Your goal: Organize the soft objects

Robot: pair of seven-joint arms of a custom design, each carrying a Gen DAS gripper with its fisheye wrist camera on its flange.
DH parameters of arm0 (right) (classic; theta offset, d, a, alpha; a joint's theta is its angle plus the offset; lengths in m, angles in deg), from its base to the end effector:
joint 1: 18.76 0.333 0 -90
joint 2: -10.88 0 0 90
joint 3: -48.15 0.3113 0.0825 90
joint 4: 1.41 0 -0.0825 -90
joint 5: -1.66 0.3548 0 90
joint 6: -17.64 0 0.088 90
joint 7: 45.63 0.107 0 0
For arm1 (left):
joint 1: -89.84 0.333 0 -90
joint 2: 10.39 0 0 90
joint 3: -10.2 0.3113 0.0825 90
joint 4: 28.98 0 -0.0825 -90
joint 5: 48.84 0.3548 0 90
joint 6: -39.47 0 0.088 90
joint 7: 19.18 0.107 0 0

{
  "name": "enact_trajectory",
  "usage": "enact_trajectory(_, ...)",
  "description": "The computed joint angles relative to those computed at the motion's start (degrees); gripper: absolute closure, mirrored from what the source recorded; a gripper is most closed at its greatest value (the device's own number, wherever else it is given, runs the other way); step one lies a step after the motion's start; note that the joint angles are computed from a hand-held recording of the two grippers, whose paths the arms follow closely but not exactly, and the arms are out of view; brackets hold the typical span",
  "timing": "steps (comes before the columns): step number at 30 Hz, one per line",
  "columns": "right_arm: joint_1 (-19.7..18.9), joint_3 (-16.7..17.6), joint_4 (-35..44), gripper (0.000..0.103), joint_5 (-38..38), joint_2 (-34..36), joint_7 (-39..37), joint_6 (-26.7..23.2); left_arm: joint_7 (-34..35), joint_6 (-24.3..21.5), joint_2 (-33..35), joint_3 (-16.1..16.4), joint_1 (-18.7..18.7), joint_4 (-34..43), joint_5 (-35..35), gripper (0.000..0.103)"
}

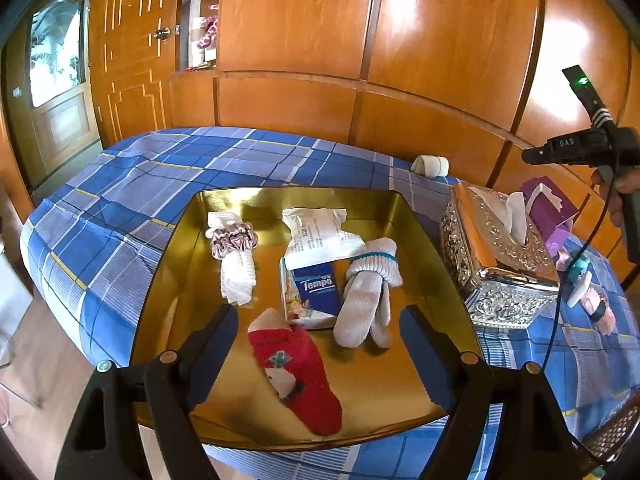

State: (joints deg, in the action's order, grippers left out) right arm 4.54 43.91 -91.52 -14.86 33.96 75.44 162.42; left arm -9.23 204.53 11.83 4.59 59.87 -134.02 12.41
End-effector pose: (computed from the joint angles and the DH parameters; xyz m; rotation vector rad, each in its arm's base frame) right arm 0.6459 0.2350 0.4783 -1.8718 1.8832 -0.5808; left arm 0.4982 -0.4101 0.3894 -1.6666 1.9566 -0.9477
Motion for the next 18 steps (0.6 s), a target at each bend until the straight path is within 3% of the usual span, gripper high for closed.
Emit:
enact_trajectory(4,-1.85,0.81,2.22,0.09,5.01,1.77,0.72,0.33,-0.5,0.6,-0.01,0.31,0.19,-0.17,0.51,0.019)
enact_trajectory(8,-3.65,1.57,2.99,0.067,10.91,3.09,2.08,2.08,0.4,0.57,0.51,0.11,0.68,0.31,-0.35,0.019)
enact_trajectory(10,-5.09,2.76,4.53,0.062,15.39,4.45,1.78,2.07,0.2,1.02,0.57,0.49,0.67,0.35,-0.31,0.019)
enact_trajectory(18,-5.96,2.26,15.63,0.058,22.36,12.26,6.27,-2.19,0.63,0.95,0.52,0.89,0.41,0.98,-0.6,0.019)
